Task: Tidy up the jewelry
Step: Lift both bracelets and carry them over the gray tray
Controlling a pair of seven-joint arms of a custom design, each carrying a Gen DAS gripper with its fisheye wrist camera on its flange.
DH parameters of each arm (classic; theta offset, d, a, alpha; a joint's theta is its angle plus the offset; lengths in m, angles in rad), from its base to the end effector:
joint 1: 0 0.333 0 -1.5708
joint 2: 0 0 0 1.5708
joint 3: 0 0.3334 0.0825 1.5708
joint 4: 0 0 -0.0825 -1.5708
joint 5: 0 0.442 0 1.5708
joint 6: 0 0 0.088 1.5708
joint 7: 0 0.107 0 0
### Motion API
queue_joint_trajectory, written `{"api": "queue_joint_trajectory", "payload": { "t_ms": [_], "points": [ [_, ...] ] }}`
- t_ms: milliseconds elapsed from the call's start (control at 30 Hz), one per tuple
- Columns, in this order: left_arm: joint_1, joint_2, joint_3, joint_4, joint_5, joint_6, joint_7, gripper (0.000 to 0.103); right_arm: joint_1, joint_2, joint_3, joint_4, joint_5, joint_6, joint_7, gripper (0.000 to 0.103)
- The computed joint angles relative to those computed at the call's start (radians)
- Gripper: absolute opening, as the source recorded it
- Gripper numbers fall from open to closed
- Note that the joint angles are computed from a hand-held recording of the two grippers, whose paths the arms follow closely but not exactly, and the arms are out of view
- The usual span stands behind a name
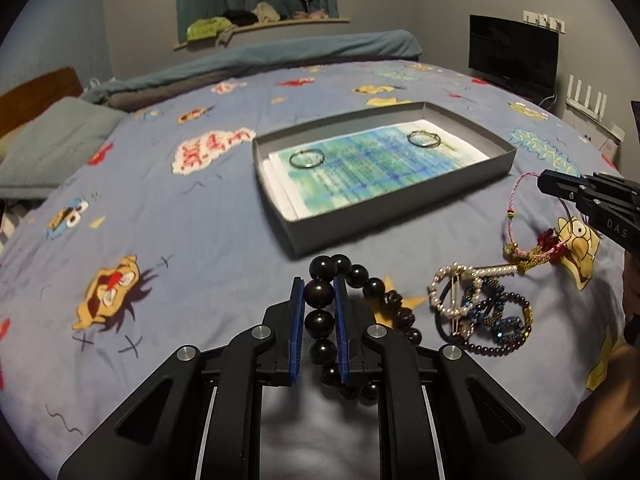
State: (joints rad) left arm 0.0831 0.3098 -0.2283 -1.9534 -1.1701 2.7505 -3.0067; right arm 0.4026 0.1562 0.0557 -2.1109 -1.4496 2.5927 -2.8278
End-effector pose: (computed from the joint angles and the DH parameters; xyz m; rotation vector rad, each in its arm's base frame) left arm 0.6840 -0.0546 0.3369 -0.9537 2.3897 -1.0035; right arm 0.5587 0.2963 0.3434 -1.4866 1.8875 -0.9450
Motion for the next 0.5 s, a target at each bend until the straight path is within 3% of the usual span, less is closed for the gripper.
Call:
{"api": "queue_joint_trajectory", "payload": {
  "t_ms": [233,500],
  "points": [
    [0.011,-0.052,0.002,-0.024,-0.079,-0.065,0.058,0.015,0.02,-0.033,0.013,-0.008,-0.092,-0.079,0.047,0.005],
    [-0.029,-0.099,0.017,-0.036,-0.151,-0.035,0.142,0.015,0.021,-0.057,0.03,0.018,-0.136,-0.135,0.04,0.005]
  ]
}}
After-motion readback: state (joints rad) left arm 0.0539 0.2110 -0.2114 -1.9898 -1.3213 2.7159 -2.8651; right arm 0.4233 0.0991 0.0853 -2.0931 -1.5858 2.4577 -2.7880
